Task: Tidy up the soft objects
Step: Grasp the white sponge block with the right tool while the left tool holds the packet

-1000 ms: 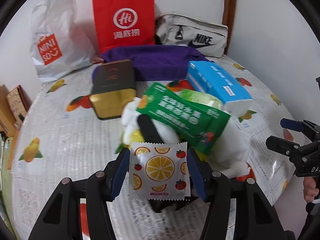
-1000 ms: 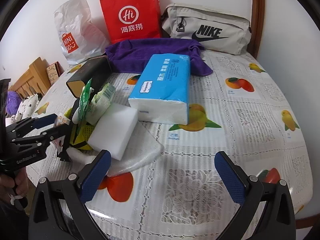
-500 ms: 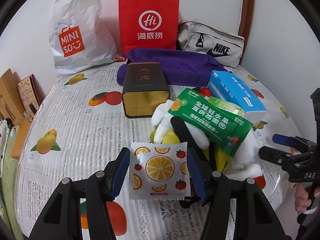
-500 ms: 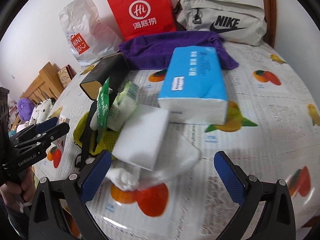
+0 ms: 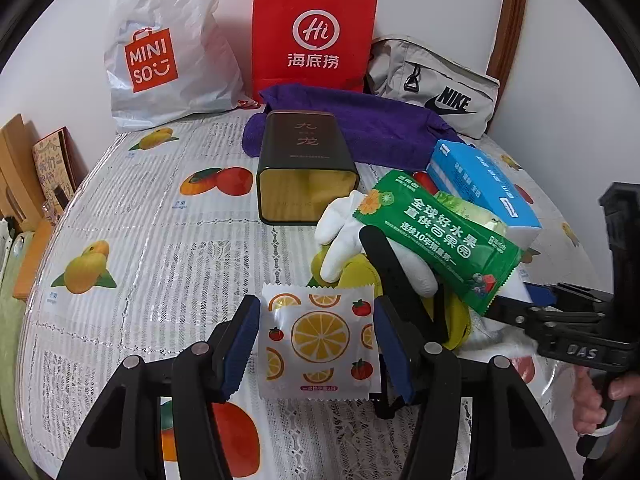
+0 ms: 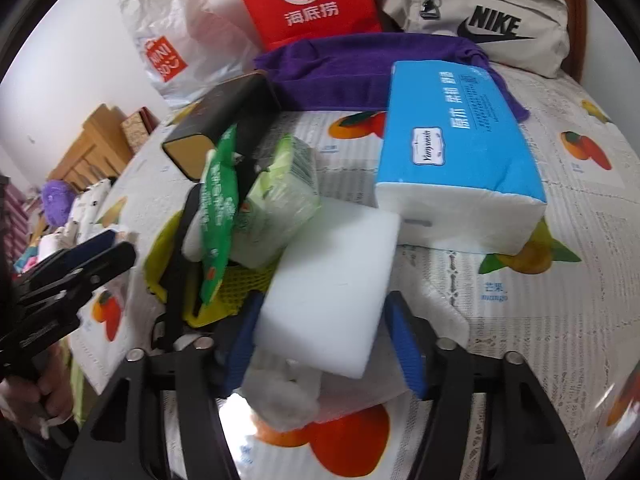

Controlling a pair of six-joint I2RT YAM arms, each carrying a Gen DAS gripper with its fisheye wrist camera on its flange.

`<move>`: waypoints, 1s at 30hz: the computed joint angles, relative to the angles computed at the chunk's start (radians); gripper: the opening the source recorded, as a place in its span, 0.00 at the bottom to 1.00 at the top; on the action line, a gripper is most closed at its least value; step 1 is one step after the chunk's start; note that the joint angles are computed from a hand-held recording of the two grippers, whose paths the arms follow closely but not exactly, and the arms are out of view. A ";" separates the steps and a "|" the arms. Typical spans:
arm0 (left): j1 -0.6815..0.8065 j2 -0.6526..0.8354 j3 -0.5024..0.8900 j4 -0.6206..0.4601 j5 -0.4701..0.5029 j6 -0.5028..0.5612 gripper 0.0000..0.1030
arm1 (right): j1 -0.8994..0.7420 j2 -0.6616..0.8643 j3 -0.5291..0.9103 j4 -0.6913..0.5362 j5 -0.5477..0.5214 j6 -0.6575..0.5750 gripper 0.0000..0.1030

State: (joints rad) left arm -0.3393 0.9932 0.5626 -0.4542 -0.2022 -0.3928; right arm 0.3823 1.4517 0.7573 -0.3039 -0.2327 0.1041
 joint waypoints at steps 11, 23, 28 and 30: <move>0.021 0.006 -0.002 -0.023 -0.028 -0.030 0.54 | -0.106 -0.185 -0.056 -0.082 0.014 -0.099 0.54; 0.052 0.073 0.001 0.000 -0.017 -0.042 0.54 | -0.229 -0.106 -0.091 -0.058 0.022 -0.176 0.56; 0.075 0.110 0.001 0.021 0.000 -0.033 0.54 | -0.204 -0.093 -0.115 0.007 0.060 -0.172 0.55; 0.083 0.117 0.004 0.020 0.007 -0.032 0.54 | -0.213 -0.101 -0.116 0.008 0.049 -0.183 0.50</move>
